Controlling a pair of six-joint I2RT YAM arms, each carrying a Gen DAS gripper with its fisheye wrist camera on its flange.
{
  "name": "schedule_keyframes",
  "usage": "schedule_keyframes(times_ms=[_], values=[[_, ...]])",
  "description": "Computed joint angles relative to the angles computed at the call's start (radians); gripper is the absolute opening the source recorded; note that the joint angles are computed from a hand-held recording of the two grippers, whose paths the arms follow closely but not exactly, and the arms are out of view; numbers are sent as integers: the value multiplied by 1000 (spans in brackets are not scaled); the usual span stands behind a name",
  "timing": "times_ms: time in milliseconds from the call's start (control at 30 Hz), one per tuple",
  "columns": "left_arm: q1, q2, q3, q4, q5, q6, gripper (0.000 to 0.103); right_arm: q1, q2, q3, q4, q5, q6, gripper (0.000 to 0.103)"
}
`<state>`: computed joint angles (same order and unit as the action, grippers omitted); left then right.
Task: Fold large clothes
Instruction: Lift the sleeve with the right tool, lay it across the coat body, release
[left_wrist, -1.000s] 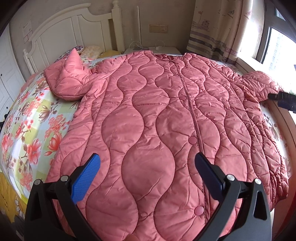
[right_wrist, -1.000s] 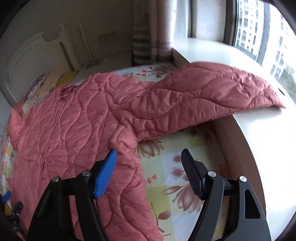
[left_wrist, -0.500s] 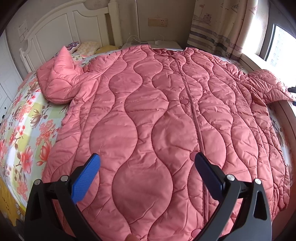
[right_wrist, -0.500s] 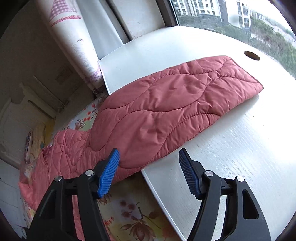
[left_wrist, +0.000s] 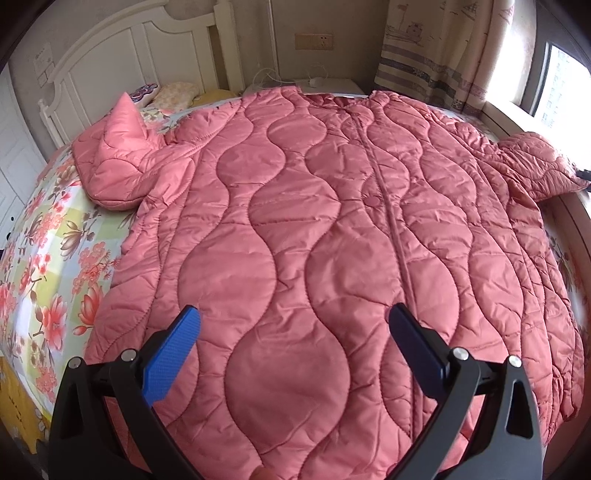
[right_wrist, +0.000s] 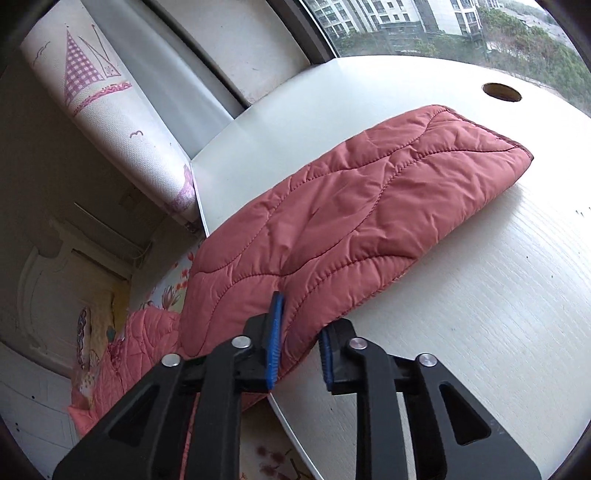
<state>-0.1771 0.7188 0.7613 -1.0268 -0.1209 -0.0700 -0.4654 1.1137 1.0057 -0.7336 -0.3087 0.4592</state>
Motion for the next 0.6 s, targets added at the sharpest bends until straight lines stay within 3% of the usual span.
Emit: schedule_keyframes(times_ms=[200, 333, 500, 600], values=[[108, 39, -5, 27, 49, 54, 101, 185, -48, 61, -13, 229, -12, 14], [188, 42, 0, 26, 99, 96, 101, 426, -32, 214, -76, 461, -11, 14], [330, 41, 9, 25, 184, 180, 101, 902, 216, 575, -251, 904, -39, 14], [465, 62, 20, 25, 253, 251, 101, 1142, 434, 787, -352, 1078, -73, 13]])
